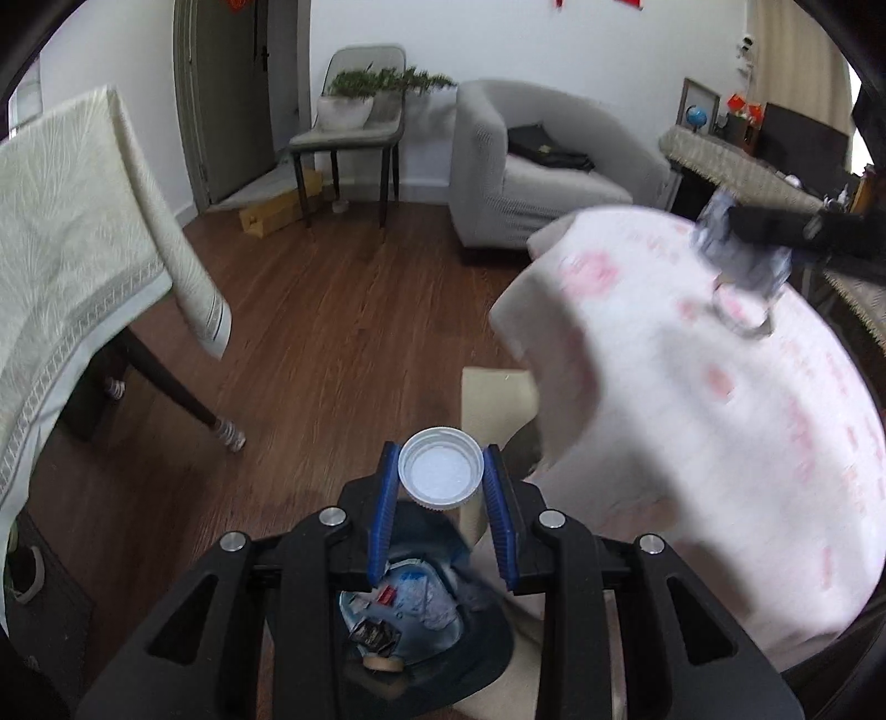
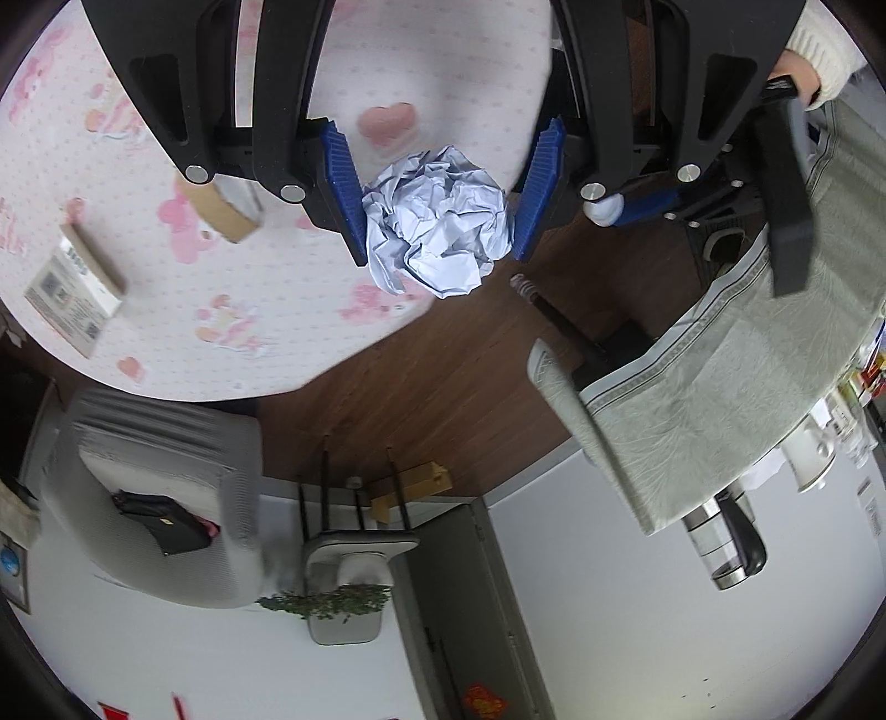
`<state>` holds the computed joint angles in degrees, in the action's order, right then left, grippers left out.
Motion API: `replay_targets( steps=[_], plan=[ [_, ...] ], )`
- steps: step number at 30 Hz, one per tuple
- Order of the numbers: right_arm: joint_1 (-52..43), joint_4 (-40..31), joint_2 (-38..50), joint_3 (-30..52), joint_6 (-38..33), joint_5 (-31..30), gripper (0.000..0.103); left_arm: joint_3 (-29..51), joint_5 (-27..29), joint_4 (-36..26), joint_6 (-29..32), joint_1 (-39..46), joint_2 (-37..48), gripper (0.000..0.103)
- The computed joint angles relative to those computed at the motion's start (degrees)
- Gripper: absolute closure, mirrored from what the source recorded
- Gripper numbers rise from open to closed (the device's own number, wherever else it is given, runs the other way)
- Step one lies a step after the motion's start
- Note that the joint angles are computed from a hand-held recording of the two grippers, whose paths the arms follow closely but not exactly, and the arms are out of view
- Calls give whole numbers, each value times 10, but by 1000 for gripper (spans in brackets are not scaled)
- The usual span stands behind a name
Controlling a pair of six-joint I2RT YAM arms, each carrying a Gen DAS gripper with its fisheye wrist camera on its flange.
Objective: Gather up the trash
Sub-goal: 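Carry the white cap over the bin and open the left gripper, then carry the foil ball over the bin and open the right gripper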
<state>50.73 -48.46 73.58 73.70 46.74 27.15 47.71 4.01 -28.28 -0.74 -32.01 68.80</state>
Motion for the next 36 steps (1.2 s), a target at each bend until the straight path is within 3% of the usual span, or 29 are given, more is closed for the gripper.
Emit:
replay_targets(
  steps=[15, 28, 31, 36],
  plan=[
    [1, 67, 115, 53, -20, -72, 50, -73, 59, 7, 68, 114, 99, 70],
    [-2, 91, 225, 125, -37, -115, 50, -96, 37, -1, 132, 161, 162, 70],
    [-2, 92, 243, 137, -37, -121, 50, -97, 42, -6, 147, 174, 164, 61],
    [-1, 93, 274, 159, -41, -131, 50, -100, 65, -16, 171, 200, 141, 54]
  ],
)
